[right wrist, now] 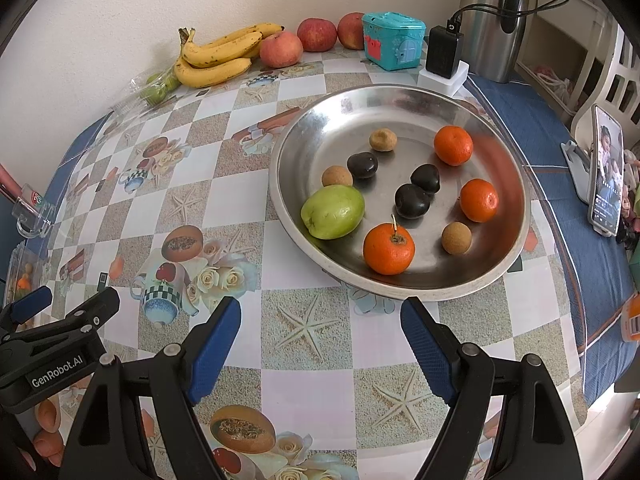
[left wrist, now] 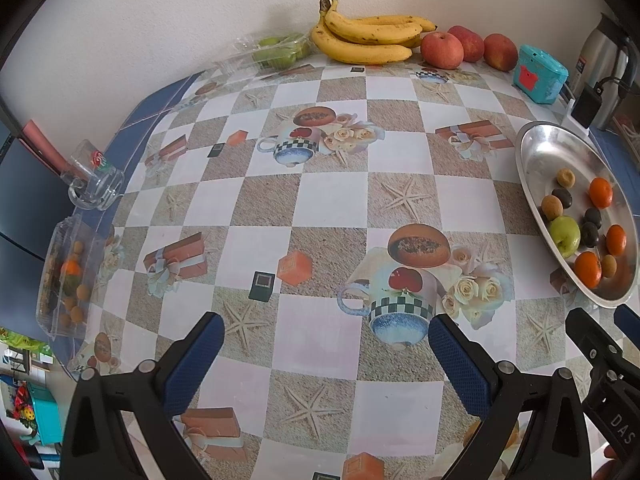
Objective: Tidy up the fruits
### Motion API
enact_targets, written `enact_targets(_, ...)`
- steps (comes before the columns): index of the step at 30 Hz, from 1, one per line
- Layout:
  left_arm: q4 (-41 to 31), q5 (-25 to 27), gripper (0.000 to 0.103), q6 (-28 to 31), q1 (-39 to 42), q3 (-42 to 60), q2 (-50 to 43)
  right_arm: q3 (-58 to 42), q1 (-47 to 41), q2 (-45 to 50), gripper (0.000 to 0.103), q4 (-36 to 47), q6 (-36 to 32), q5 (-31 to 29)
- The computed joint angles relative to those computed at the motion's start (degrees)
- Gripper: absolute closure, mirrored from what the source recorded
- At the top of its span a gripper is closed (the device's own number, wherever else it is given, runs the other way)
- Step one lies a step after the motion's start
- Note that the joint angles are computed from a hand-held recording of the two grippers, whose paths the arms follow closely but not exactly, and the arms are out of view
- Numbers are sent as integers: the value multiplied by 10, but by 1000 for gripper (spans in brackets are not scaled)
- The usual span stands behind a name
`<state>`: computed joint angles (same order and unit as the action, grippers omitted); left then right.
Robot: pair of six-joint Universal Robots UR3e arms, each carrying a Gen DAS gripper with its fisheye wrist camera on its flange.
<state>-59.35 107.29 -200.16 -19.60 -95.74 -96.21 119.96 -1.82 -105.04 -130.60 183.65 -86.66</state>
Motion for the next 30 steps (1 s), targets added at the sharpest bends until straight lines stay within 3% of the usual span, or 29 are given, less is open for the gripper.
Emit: enact_targets(30,-6,-2,0,-3,0,4,-1,-2,-5,0,20,7,2,2)
